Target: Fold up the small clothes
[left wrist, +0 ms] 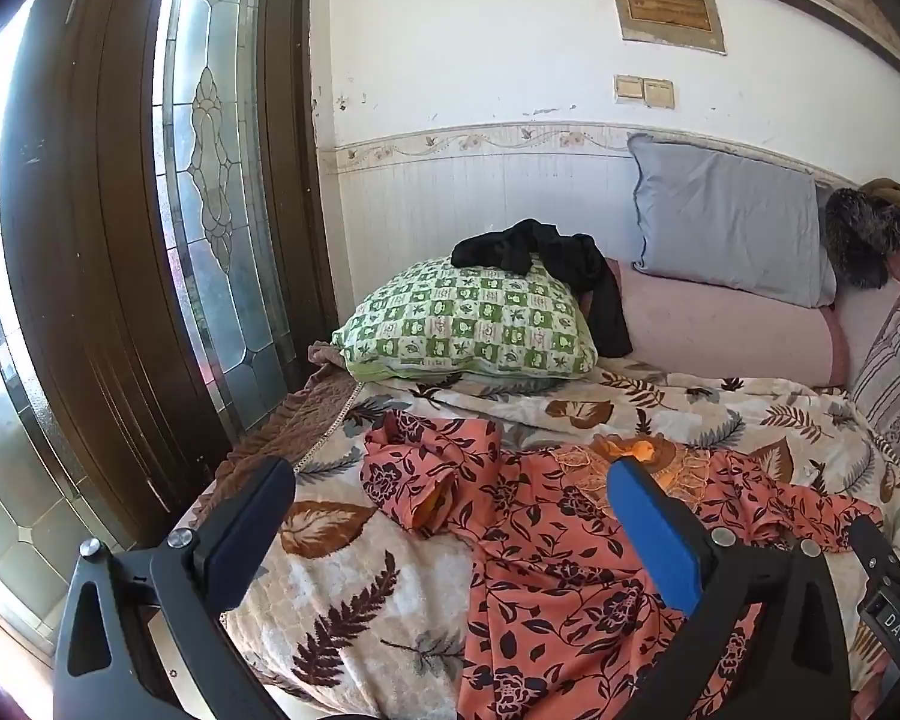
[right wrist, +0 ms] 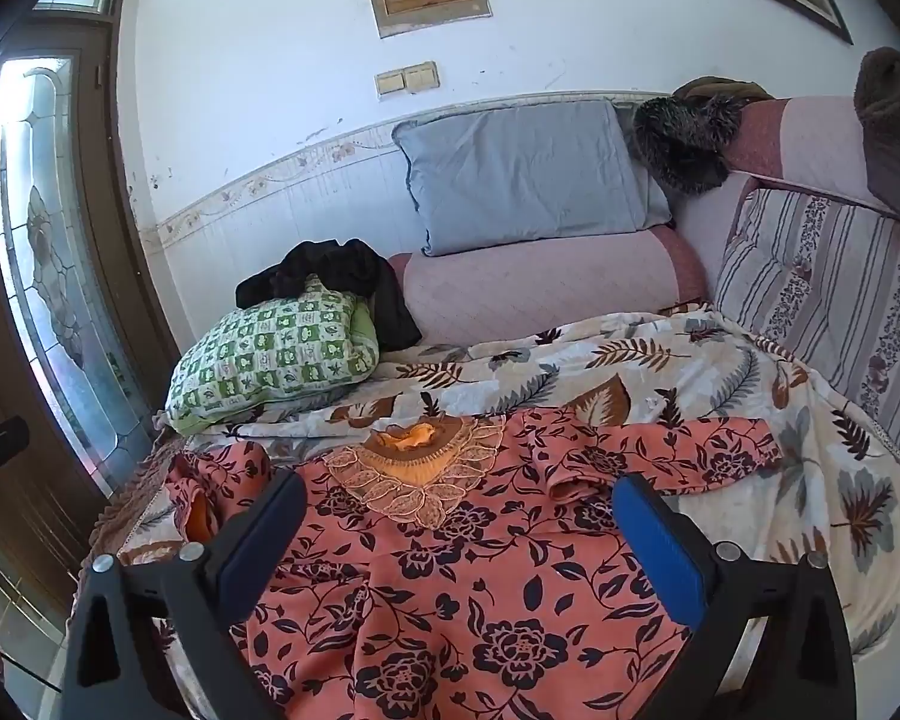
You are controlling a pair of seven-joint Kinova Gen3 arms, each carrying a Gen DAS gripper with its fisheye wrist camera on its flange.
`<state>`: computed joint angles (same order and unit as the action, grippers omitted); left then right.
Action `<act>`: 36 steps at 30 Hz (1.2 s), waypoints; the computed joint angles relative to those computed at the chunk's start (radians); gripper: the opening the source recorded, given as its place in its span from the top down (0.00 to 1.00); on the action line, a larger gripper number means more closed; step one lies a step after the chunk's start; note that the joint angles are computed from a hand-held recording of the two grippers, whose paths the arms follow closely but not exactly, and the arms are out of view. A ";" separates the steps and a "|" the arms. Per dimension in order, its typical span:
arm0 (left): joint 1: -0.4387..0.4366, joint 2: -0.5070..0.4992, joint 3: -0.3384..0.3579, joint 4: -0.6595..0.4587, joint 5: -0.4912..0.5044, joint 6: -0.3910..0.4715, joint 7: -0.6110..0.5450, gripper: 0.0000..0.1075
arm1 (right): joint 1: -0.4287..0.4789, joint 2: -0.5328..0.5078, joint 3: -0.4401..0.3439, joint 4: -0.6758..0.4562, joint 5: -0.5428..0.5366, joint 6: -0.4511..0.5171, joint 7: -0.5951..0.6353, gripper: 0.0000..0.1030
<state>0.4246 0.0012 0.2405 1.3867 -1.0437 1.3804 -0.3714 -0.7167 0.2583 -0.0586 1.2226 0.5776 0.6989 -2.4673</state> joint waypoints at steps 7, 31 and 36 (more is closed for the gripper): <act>-0.005 0.028 -0.019 -0.006 0.019 -0.022 -0.012 0.04 | 0.012 0.025 0.005 -0.015 -0.025 0.004 0.010 0.00; -0.019 0.263 -0.192 -0.155 0.184 -0.269 -0.167 0.04 | 0.317 0.133 0.034 -0.002 -0.486 -0.105 0.057 0.00; 0.010 0.282 -0.231 -0.167 0.228 -0.284 -0.213 0.04 | 0.296 0.120 0.102 0.028 -0.443 -0.155 -0.012 0.00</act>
<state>0.4347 0.2836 0.0098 1.2193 -0.8153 1.0966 -0.5842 -0.4206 0.3784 0.0430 1.2502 0.1342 0.5442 -2.4794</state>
